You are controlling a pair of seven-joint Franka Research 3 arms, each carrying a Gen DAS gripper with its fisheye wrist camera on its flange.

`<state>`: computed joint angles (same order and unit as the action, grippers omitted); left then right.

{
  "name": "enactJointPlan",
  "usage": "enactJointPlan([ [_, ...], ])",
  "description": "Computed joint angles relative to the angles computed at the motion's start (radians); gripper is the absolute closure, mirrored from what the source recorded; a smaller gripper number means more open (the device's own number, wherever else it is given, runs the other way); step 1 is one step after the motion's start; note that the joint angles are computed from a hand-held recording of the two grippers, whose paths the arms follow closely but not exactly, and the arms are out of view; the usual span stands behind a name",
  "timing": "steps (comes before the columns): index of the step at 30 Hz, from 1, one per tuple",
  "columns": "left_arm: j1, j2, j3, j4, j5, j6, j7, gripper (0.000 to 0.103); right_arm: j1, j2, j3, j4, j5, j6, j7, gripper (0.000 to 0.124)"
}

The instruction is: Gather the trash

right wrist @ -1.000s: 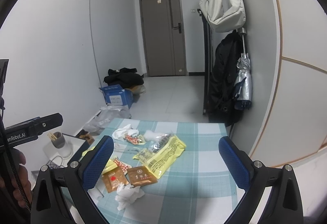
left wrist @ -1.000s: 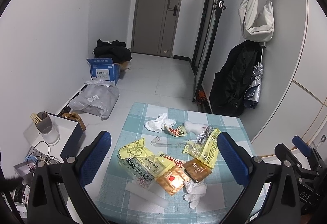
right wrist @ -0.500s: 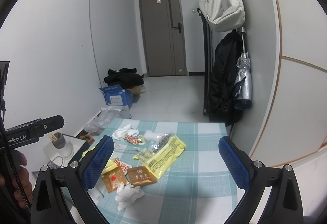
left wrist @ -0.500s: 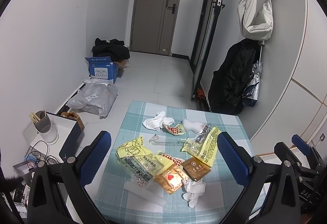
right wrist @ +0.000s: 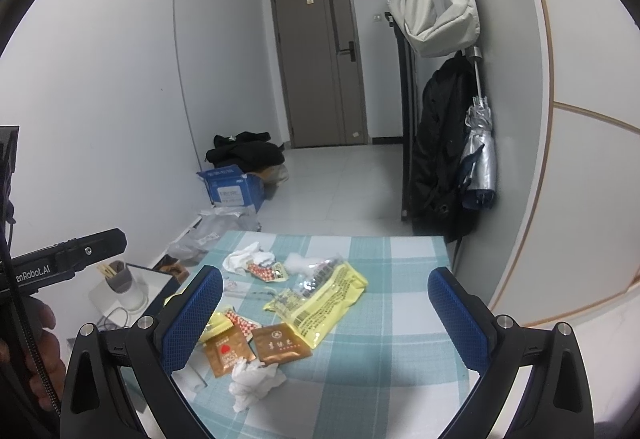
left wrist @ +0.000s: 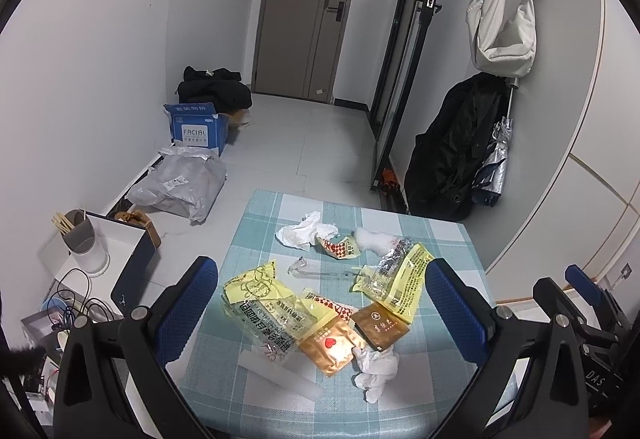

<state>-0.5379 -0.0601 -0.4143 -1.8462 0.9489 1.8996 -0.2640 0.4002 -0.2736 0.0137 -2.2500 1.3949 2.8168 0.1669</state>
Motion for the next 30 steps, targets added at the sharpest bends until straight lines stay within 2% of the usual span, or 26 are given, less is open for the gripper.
enactJointPlan([
  [4, 0.006, -0.009, 0.007, -0.013, -0.024, 0.027, 0.012, 0.001, -0.006, 0.016, -0.002, 0.011, -0.025, -0.023, 0.028, 0.021],
  [10, 0.044, -0.059, 0.035, -0.077, -0.127, 0.119, 0.077, 0.001, -0.027, 0.052, -0.015, 0.039, -0.072, -0.148, 0.08, 0.021],
  [12, 0.07, -0.096, 0.061, -0.131, -0.192, 0.194, 0.121, 0.001, -0.034, 0.062, -0.011, 0.047, -0.083, -0.171, 0.088, 0.021],
  [16, 0.119, -0.127, 0.093, -0.186, -0.321, 0.275, 0.249, 0.001, -0.045, 0.088, -0.002, 0.074, -0.104, -0.207, 0.111, 0.021],
  [19, 0.151, -0.127, 0.102, -0.208, -0.391, 0.296, 0.323, 0.001, -0.056, 0.121, 0.004, 0.106, -0.133, -0.234, 0.152, 0.021],
  [20, 0.157, -0.118, 0.12, -0.215, -0.449, 0.32, 0.384, 0.001, -0.06, 0.133, 0.007, 0.117, -0.144, -0.242, 0.165, 0.021],
  [23, 0.177, -0.104, 0.14, -0.242, -0.572, 0.37, 0.459, 0.001, -0.072, 0.169, 0.017, 0.15, -0.186, -0.259, 0.208, 0.021],
  [27, 0.193, -0.1, 0.14, -0.275, -0.687, 0.383, 0.48, 0.001, -0.087, 0.212, 0.029, 0.189, -0.242, -0.289, 0.277, 0.021],
  [30, 0.201, -0.086, 0.14, -0.273, -0.723, 0.394, 0.512, 0.001, -0.097, 0.24, 0.037, 0.215, -0.289, -0.327, 0.324, 0.021],
])
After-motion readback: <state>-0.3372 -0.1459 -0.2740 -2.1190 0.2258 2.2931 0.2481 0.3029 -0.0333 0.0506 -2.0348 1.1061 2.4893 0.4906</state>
